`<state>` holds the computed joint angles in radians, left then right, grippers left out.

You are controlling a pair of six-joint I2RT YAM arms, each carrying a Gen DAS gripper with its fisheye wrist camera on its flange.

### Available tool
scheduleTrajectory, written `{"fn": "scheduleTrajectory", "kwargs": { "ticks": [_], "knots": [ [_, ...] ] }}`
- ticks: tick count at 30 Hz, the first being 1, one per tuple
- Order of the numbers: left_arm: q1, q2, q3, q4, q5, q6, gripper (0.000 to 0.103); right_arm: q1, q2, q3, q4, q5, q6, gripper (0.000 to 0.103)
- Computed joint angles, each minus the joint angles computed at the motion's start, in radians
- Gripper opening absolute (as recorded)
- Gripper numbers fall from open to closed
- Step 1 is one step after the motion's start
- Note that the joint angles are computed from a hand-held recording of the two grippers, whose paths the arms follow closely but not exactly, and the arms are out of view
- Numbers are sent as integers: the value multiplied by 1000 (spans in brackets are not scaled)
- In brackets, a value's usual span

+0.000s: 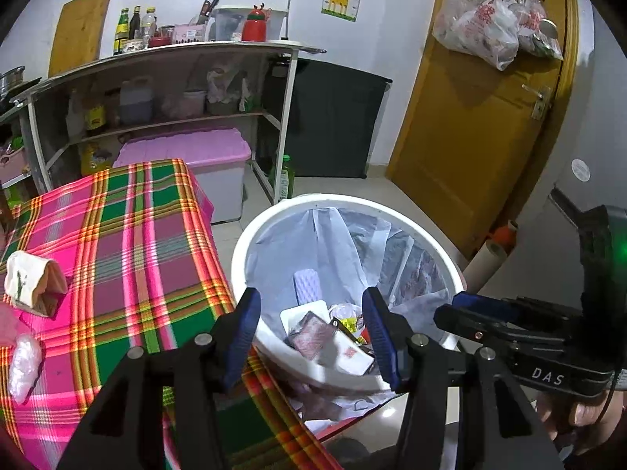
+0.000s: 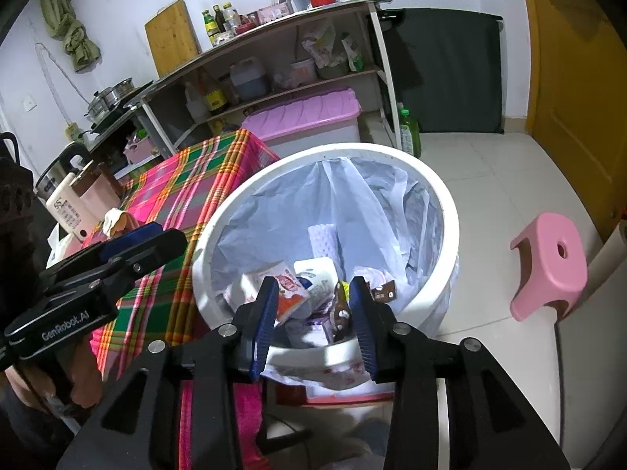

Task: Collect trash
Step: 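Open both grippers to drop the carton and wrapper into the bin, then move both grippers back toward the remaining trash on the table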

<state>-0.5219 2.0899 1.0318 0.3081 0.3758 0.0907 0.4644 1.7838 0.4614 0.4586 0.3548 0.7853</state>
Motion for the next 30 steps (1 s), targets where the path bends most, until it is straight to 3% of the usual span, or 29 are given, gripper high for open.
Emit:
{"fn": "scheduleTrajectory", "kwargs": {
  "ticks": [17,30],
  "knots": [
    [135,-163,-248,102,26,29,56,244,-84,42,-100,143,68,39],
    [248,-243,-386,174,42,52,56,336,0,152,-92,134,34,39]
  ]
}}
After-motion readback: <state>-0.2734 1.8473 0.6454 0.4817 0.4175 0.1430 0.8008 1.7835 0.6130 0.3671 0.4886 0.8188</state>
